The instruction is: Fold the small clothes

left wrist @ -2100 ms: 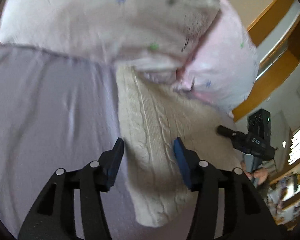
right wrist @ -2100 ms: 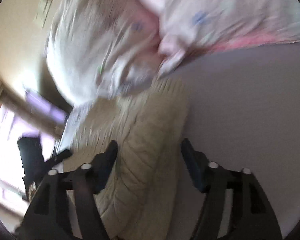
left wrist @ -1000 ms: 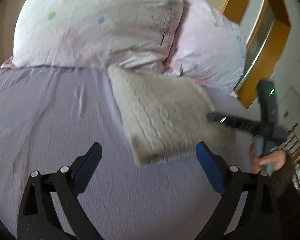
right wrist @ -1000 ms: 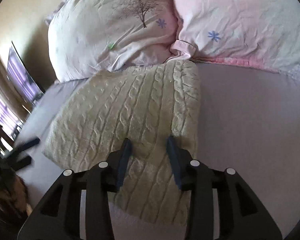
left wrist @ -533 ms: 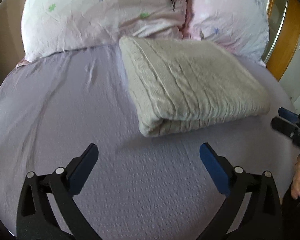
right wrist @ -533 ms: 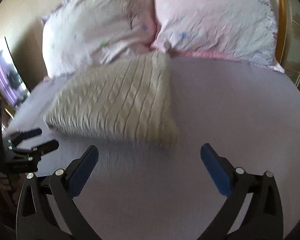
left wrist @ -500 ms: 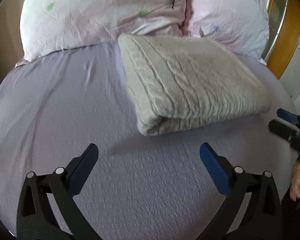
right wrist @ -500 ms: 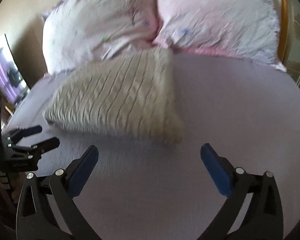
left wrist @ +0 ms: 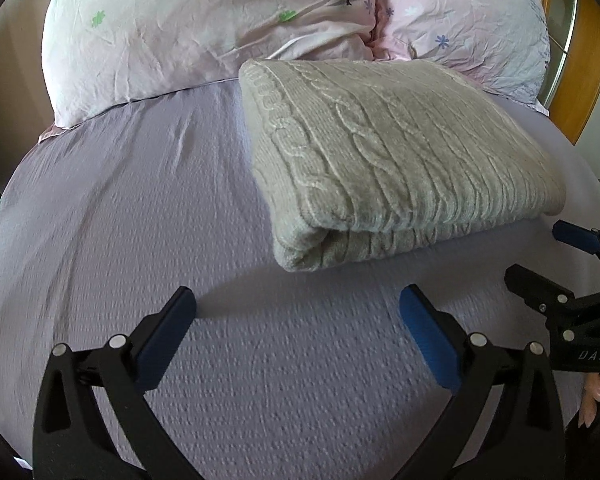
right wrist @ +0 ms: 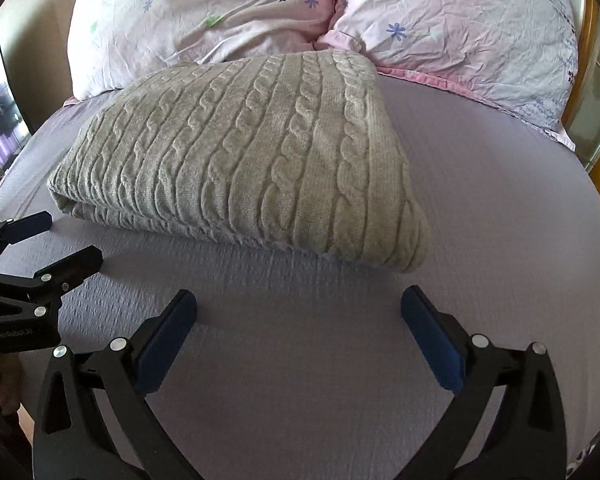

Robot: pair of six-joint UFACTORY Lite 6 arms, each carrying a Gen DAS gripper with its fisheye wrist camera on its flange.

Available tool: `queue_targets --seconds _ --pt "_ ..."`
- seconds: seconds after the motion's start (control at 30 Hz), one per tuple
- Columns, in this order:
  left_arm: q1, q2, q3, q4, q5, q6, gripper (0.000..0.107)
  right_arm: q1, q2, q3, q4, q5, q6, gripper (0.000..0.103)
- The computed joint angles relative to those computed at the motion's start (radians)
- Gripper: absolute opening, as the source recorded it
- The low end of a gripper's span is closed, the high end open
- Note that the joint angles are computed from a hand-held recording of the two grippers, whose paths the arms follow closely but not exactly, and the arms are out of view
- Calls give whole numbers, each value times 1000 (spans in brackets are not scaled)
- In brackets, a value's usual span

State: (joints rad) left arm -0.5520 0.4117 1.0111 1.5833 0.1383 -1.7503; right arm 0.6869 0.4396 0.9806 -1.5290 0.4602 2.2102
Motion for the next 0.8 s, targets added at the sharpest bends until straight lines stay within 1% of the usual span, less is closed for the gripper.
queue_targets --seconds 0.8 --pt "0 2 0 10 1 -12 101 0 2 2 1 1 0 102"
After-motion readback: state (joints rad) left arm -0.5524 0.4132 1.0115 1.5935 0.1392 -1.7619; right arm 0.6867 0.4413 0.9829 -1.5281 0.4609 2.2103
